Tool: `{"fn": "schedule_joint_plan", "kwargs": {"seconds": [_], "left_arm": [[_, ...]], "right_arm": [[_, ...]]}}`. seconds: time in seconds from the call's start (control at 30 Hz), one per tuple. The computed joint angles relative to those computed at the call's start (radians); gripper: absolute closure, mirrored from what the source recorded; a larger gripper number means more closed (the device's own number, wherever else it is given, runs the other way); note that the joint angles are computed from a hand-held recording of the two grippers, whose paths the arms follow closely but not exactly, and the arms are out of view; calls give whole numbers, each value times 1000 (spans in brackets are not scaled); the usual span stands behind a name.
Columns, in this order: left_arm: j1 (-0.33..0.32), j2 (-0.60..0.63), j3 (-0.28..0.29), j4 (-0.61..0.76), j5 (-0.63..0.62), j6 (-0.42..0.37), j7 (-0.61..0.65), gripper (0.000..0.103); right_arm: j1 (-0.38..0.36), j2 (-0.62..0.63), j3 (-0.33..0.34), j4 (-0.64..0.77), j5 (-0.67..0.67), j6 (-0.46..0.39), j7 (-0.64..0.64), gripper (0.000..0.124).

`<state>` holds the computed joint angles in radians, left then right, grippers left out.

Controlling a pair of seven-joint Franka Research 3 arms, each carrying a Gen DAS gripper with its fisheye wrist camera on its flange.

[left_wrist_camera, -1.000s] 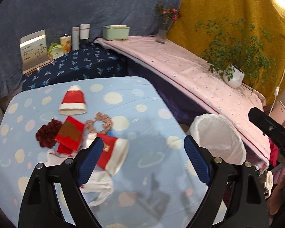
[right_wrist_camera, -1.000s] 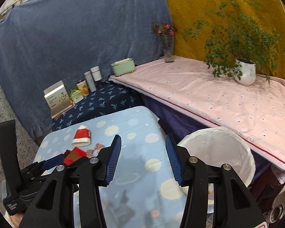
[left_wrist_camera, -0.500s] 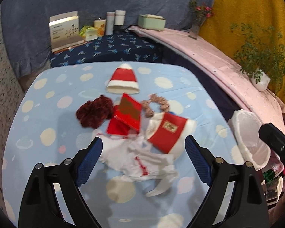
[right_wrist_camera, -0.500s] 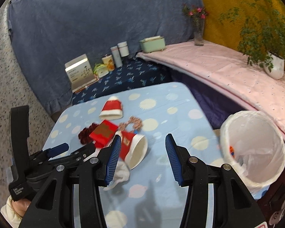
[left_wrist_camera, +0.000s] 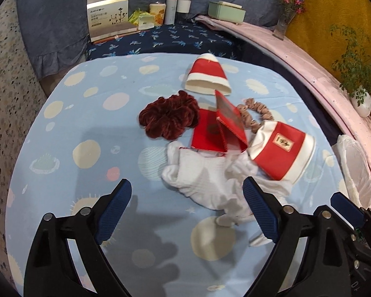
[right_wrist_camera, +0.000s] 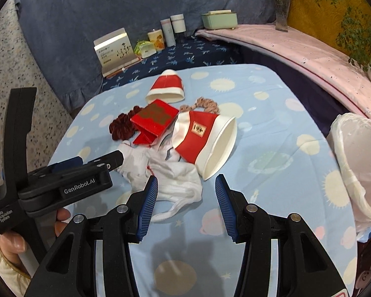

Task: Collect trash
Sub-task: 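Move both tools back over the table toward the white gloves, then grasp a white glove with the left tool while the right tool grasps the other glove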

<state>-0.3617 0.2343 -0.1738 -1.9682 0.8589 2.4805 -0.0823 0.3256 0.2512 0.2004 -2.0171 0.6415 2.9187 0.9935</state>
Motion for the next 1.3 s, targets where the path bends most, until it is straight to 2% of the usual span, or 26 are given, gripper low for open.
{"fn": "schedule_joint_plan", "kwargs": {"seconds": [0.4, 0.5, 0.67, 0.7, 0.77, 0.83, 0.87, 0.93, 1.13, 1.3], "left_arm": [[48, 34, 21, -24, -92, 99, 62, 15], [52, 51, 27, -14, -105, 122, 87, 19], [45, 79, 38, 5, -121, 147, 130, 38], [41, 79, 42, 5, -115, 153, 129, 42], [40, 84, 43, 6, -117, 173, 138, 57], [39, 87, 43, 8, -125, 185, 149, 69], [38, 87, 43, 9, -130, 189, 151, 76], [38, 84, 43, 3, -142, 212, 153, 84], [8, 45, 52, -10, -101, 216, 101, 87], [-5, 4, 37, -1, -48, 204, 60, 88]], "right_arm": [[40, 105, -27, 72, -134, -43, 127, 76], [50, 122, -35, 87, -170, -49, 155, 76], [40, 142, -26, 100, -190, -57, 159, 81], [37, 144, -22, 101, -190, -57, 155, 86], [42, 144, -28, 96, -205, -51, 158, 94], [33, 142, -19, 94, -204, -54, 145, 112], [26, 141, -14, 95, -197, -58, 137, 113], [6, 131, 8, 83, -165, -49, 107, 119], [-68, 61, 86, 39, 22, 3, -50, 119], [-117, -20, 128, 24, 264, 21, -246, 119]]}}
